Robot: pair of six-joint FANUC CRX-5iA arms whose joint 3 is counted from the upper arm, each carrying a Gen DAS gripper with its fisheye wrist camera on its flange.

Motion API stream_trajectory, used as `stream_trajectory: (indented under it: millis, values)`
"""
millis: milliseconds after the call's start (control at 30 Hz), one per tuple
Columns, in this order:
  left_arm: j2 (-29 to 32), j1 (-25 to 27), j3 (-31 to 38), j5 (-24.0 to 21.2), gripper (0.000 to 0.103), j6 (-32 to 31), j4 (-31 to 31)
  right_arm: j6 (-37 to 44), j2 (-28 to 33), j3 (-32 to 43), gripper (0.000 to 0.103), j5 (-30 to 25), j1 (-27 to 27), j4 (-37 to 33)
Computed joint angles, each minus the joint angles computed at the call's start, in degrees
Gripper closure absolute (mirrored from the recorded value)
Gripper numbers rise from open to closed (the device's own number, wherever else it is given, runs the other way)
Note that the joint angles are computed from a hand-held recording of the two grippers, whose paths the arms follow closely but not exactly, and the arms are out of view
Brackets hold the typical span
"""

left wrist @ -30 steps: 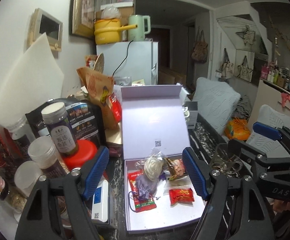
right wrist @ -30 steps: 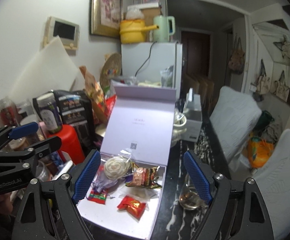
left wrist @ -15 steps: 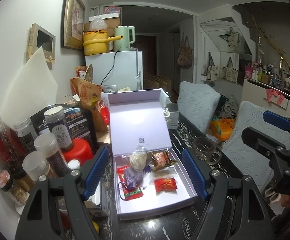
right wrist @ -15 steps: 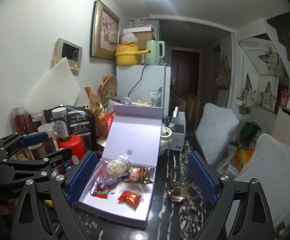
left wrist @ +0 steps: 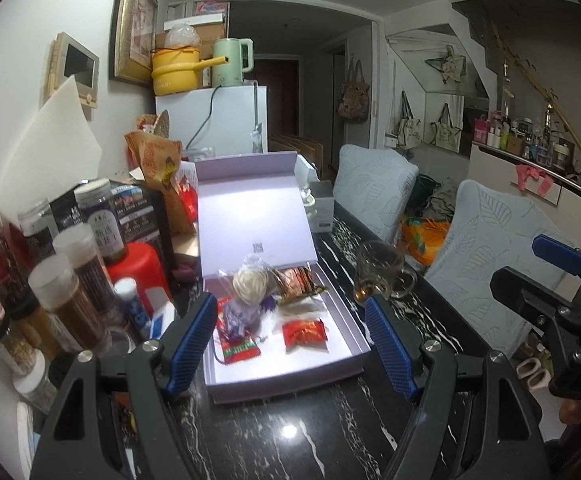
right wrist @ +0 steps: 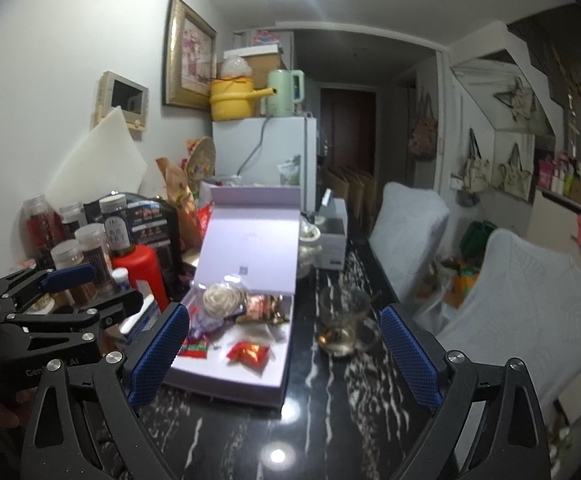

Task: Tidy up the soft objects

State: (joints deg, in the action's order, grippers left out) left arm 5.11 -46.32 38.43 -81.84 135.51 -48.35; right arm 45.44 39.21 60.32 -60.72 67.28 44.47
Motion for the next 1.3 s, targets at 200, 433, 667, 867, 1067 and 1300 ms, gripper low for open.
stream_trajectory:
  millis: [200, 433, 667, 867, 1067, 1300]
  values:
    - [0.7, -1.4, -0.5, -0.9, 0.027, -0.2, 0.1, -6.4, -4.6, -9.8, 0.005, 1.6, 0.3, 2.3]
    - [1.0, -1.8, -1.7, -0.8, 0.027, 0.1, 0.6, -11.4, -8.1, -17.4, 0.005, 1.7, 0.6, 3.5]
    - [1.4, -1.3, -2.1, 0.4, 0.027, -0.3, 2.6, -13.1, -9.4, -20.3, 0.005, 1.6, 0.6, 3.4]
    - [1.6, -0.7, -2.3, 0.9, 0.027, -0.7, 3.9, -13.3, -9.7, -20.8, 0.005, 1.6, 0.6, 3.1]
    - [1.7, -0.6, -2.2, 0.9, 0.027, -0.6, 3.9, -13.3, -9.7, -20.9, 0.005, 1.5, 0.5, 2.9]
    - [1.7, 0.1, -2.3, 1.3, 0.027, -1.0, 4.8, -12.8, -9.4, -20.4, 0.005, 1.3, 0.4, 2.4]
